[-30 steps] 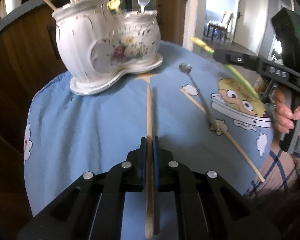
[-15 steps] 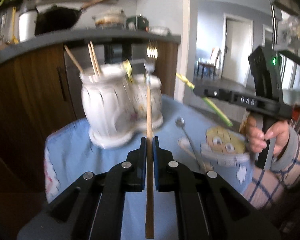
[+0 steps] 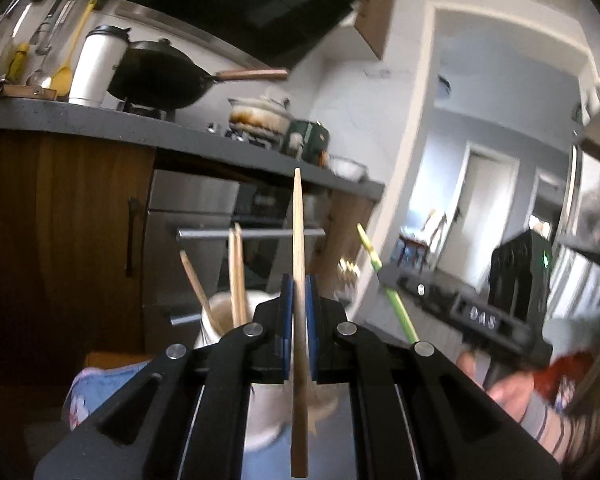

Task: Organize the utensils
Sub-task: 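Insert chopstick into tall cup with left tool while right tool lowers spoon into small cup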

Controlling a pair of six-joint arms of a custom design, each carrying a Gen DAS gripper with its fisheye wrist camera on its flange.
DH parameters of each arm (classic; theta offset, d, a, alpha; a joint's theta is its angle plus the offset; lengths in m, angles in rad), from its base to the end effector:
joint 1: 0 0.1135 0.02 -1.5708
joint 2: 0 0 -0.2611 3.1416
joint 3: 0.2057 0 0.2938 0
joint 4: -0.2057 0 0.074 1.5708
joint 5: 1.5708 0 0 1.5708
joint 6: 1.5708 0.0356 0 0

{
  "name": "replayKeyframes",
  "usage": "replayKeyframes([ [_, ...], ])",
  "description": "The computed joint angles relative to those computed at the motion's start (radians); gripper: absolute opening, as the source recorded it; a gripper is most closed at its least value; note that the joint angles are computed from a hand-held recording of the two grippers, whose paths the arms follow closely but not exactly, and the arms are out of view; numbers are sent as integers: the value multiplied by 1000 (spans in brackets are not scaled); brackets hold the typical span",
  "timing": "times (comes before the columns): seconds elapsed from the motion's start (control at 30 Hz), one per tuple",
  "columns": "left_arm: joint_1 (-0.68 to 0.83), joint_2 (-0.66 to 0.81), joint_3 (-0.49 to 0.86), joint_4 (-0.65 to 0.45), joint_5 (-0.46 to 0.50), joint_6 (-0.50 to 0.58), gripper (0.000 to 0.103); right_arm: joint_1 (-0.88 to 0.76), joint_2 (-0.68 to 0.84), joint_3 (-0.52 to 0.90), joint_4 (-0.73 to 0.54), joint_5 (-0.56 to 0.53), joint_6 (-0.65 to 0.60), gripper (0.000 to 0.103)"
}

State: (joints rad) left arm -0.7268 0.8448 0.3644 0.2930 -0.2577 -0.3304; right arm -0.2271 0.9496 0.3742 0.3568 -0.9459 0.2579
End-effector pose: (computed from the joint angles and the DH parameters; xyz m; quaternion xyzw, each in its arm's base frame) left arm 0.1824 -0.1500 0.2089 0.0700 0.7650 -0.2336 0.5961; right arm 0.2350 -0.0247 0.1991 -0.1099 0.7425 0.3638 0.5515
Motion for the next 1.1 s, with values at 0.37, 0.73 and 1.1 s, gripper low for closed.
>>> replayKeyframes([
  [0.37, 14, 366, 146, 334, -161, 155, 6, 180, 245, 62, 256, 252, 29, 10],
  [0.73, -35, 427, 112, 421, -251, 240, 6, 249, 250, 33, 192, 407, -146, 10],
  [1.1, -85, 292, -19, 342, -295, 130, 6, 170, 75, -76, 97, 360, -193, 10],
])
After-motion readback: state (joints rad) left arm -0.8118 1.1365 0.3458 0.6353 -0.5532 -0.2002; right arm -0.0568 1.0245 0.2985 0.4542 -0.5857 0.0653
